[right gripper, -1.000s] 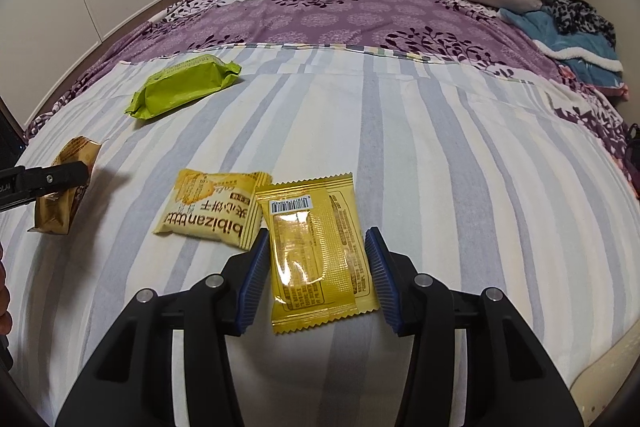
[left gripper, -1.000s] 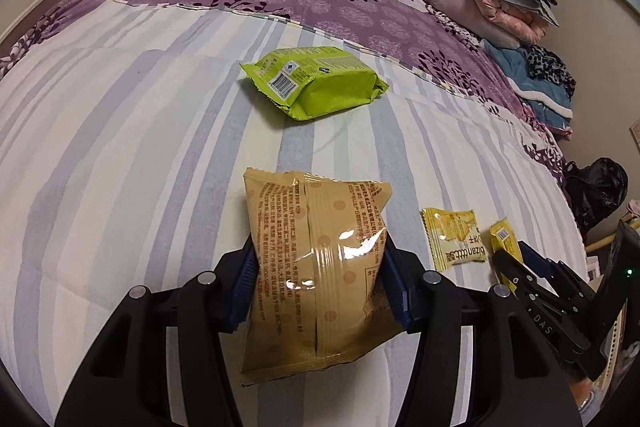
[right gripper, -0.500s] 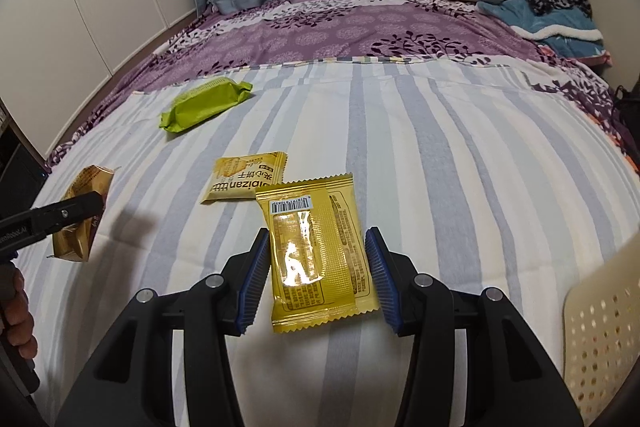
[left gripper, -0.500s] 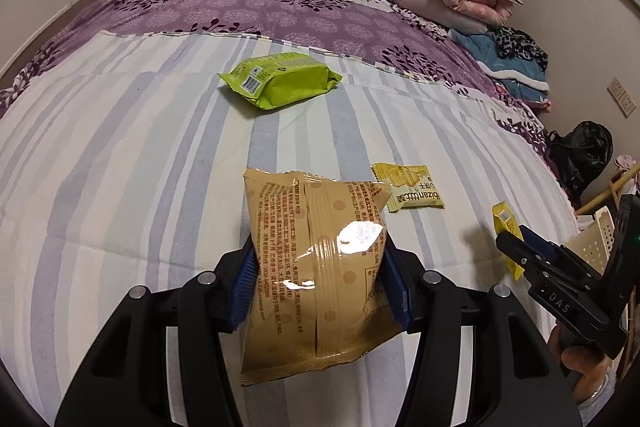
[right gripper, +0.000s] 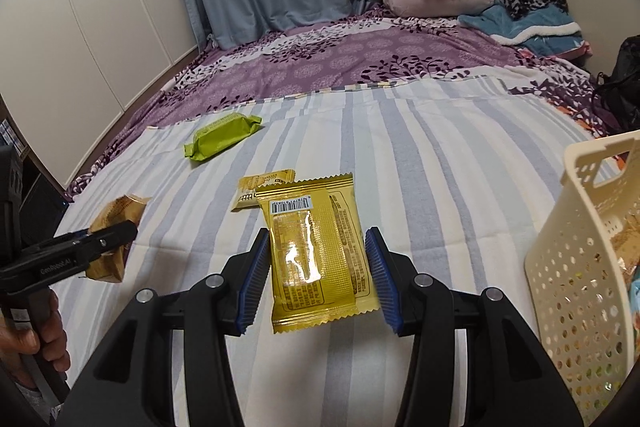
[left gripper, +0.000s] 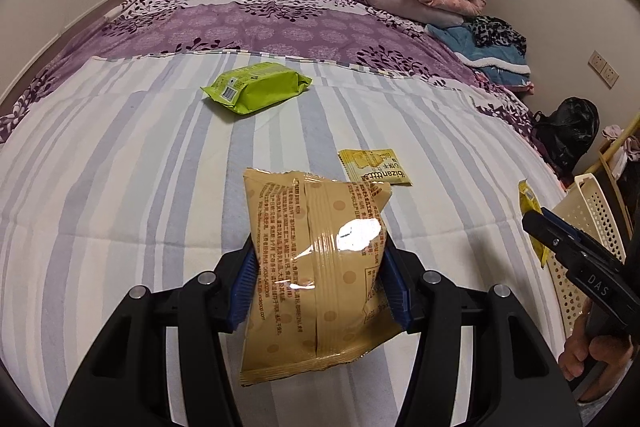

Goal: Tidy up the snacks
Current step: 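Lift the tan bag with the left tool while the right lifts the yellow wafer pack, then carry the yellow wafer pack into the basket and release with the right tool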

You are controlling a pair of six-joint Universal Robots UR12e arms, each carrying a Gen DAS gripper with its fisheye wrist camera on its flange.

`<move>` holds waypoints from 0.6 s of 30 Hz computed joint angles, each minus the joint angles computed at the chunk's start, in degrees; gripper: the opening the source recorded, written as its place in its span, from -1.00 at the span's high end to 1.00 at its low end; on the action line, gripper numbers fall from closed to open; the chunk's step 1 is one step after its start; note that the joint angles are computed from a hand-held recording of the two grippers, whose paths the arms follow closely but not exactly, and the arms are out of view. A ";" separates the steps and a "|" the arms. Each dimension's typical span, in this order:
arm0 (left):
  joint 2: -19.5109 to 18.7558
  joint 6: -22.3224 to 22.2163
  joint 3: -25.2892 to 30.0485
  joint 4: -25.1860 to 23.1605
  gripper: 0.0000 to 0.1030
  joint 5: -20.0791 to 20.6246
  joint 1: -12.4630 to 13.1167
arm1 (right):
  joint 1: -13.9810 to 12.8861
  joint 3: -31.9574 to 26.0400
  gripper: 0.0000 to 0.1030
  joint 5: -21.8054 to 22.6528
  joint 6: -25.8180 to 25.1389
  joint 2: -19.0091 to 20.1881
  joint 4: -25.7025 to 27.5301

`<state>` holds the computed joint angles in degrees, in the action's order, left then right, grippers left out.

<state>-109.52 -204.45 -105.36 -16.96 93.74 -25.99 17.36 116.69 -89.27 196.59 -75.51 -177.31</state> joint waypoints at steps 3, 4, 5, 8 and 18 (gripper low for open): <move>0.21 0.39 -0.16 0.19 -0.08 -0.11 -0.35 | -0.09 0.87 0.06 -0.28 0.16 -0.92 -0.99; 0.26 0.47 -0.19 0.20 -0.08 -0.10 -0.49 | -0.10 1.04 0.06 -0.36 0.23 -1.15 -1.31; 0.32 0.55 -0.24 0.23 -0.08 -0.11 -0.60 | -0.13 1.37 0.06 -0.42 0.22 -1.48 -1.71; 0.52 0.80 -0.35 0.15 -0.08 -0.20 -0.93 | -0.21 2.18 0.06 -0.81 0.15 -2.49 -2.90; 0.62 1.98 0.02 -0.19 -0.08 -0.55 -1.83 | -1.10 5.44 0.06 -3.35 1.11 -5.90 -6.27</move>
